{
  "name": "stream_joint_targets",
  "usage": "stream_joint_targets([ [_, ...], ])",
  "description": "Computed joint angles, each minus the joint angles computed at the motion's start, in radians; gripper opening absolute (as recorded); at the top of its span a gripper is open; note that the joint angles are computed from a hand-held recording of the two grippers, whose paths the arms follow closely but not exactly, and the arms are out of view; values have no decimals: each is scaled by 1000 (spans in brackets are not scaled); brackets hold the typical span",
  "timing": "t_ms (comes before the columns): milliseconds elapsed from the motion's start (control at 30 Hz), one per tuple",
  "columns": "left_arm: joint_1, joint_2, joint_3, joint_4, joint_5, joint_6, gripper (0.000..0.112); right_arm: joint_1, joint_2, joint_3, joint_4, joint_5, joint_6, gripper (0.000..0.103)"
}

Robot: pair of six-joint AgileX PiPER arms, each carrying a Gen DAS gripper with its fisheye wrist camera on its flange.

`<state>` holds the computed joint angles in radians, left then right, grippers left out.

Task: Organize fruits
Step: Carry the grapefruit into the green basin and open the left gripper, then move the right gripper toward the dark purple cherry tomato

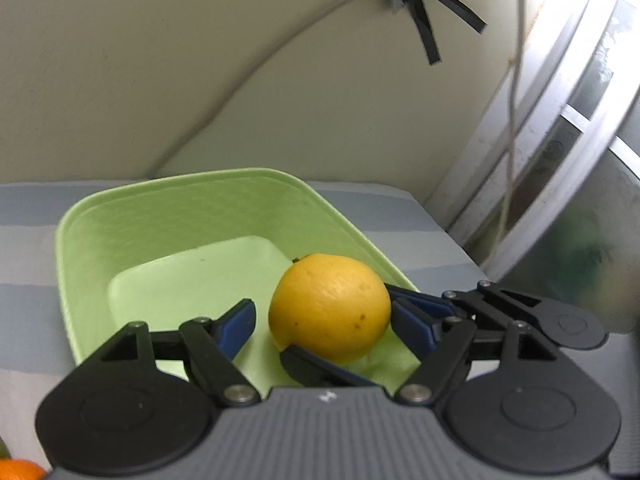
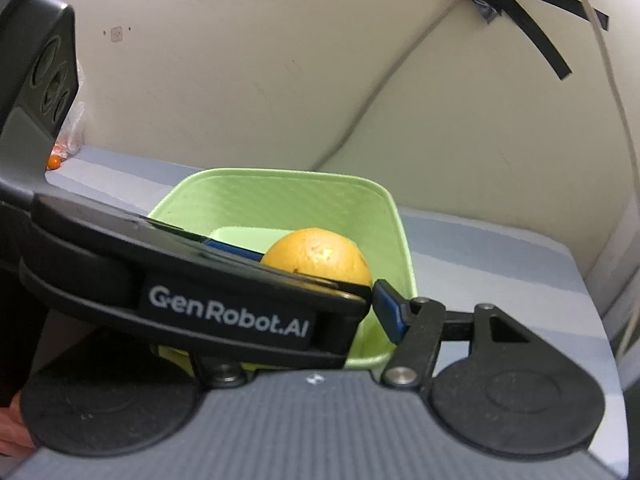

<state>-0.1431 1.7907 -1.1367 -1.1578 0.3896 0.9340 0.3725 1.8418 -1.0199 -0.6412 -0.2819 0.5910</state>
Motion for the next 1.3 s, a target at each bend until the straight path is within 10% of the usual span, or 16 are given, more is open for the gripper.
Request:
stream_joint_targets([
  [167,-20,-28,31,-16,-3,46,78,-17,-15,-18,-94,47,98,67],
  [333,-65,-112,85,-34,-113,66,80,-10,-46,54,247,-61,-210,79],
  [600,-34,-469,375,-482,-116,553,88,-57,-255,458,369,-520,-265,88],
  [767,13,-712,558,-429,-75,549,88,-9,-268,708,421,-833,-230,92],
  [933,89,-936,736,-168,-79,352,88,205,-264,773,623,-862,-230,103],
  [1167,743,-1114,896,-128,376,497,88,363,-263,717,805,-668,-256,103],
  [1300,972,-1114,952,-158,466,634,88,436,-244,693,914,-618,-269,103],
])
